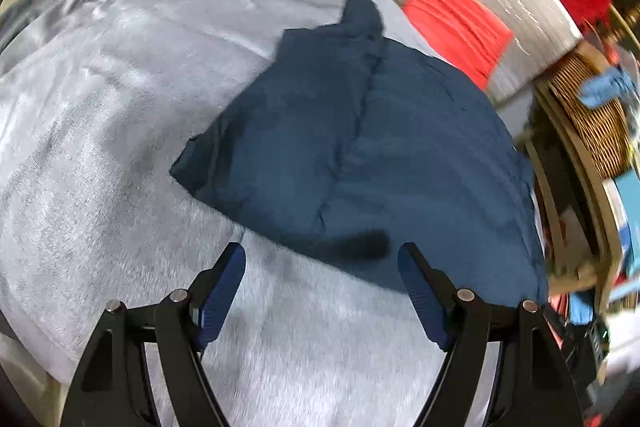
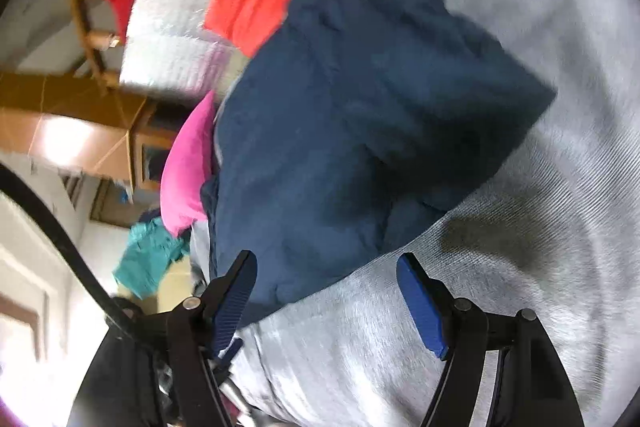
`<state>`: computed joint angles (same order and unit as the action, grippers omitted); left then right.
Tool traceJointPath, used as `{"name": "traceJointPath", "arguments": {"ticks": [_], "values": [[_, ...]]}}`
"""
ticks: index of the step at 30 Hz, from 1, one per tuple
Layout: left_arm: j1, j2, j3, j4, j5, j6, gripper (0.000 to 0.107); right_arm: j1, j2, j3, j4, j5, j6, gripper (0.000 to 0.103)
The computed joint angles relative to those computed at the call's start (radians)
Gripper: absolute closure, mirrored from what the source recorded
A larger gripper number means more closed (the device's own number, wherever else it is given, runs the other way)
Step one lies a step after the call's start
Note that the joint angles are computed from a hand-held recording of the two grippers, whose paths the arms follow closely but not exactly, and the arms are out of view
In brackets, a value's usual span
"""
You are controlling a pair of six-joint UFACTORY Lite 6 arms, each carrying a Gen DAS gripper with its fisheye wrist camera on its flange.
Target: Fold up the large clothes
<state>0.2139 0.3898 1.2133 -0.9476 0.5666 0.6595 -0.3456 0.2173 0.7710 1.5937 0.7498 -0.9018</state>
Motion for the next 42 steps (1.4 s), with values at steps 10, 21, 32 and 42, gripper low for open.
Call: {"name": "traceJointPath", "arguments": {"ticks": [10, 21, 32, 42], "values": [[0.044, 0.134, 0.085, -0.252, 0.053, 0.027, 0.061, -0.004, 0.183, 0.028, 0.395, 0.037, -0.205, 0.028], [0.008, 0.095, 0.061, -0.3, -0.058, 0.205, 0.093, 0.201, 0.039, 0.098, 0.449, -0.376, -0.375, 0.069], [-0.008, 0.091, 0.065, -0.079, -0.073, 0.042, 0.071, 0.056, 0.124, 0.122, 0.112, -0.171, -0.042, 0.052], [0.143, 0.154, 0.094, -0.201, 0.107, 0.087, 0.049, -0.155, 0.105, 0.018, 0.14, -0.008, -0.062, 0.043]]}}
